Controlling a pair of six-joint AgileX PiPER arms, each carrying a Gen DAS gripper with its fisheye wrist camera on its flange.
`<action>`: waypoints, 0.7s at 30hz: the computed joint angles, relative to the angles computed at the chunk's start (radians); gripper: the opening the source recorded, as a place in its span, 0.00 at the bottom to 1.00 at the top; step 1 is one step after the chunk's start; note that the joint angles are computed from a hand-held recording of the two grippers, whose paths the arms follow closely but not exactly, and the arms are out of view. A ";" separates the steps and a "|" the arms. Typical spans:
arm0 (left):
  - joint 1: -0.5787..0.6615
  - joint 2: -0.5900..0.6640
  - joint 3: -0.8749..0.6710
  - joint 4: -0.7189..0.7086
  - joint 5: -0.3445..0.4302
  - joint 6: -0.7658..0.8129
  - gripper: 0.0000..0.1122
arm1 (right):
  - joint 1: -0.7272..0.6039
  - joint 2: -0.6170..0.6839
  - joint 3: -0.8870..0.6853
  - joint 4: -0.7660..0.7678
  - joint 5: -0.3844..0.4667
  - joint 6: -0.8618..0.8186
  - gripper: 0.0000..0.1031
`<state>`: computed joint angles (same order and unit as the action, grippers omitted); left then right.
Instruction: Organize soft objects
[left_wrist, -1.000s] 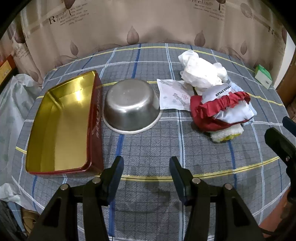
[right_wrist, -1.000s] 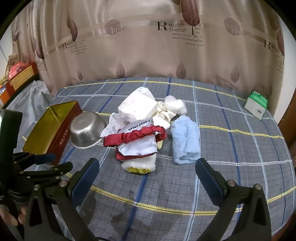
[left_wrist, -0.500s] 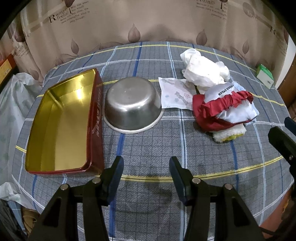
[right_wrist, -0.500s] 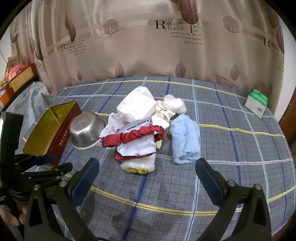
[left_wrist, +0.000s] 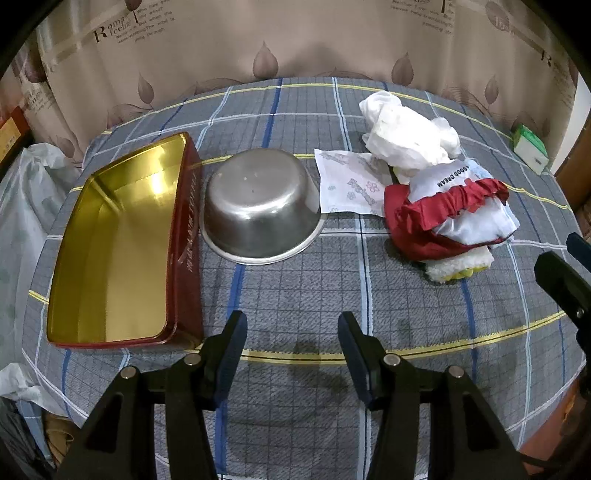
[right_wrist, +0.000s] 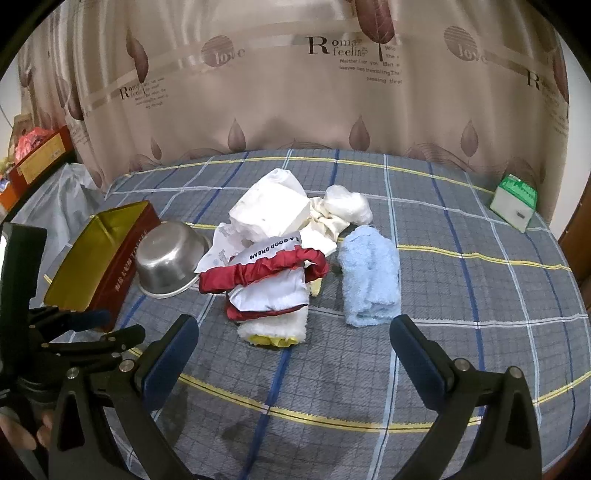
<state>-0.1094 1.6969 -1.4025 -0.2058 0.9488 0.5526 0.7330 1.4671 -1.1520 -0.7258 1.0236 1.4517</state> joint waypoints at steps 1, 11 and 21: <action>-0.002 0.000 0.000 0.002 -0.001 0.000 0.47 | -0.002 -0.001 0.001 0.001 -0.002 -0.001 1.00; -0.012 0.009 0.001 0.022 -0.002 -0.009 0.47 | -0.004 -0.009 0.011 0.003 -0.011 -0.002 1.00; -0.009 0.007 0.006 0.020 0.002 -0.003 0.47 | 0.000 -0.009 0.015 -0.003 -0.005 0.006 1.00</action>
<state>-0.1187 1.7035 -1.3967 -0.1862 0.9507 0.5494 0.7334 1.4585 -1.1372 -0.7286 1.0181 1.4580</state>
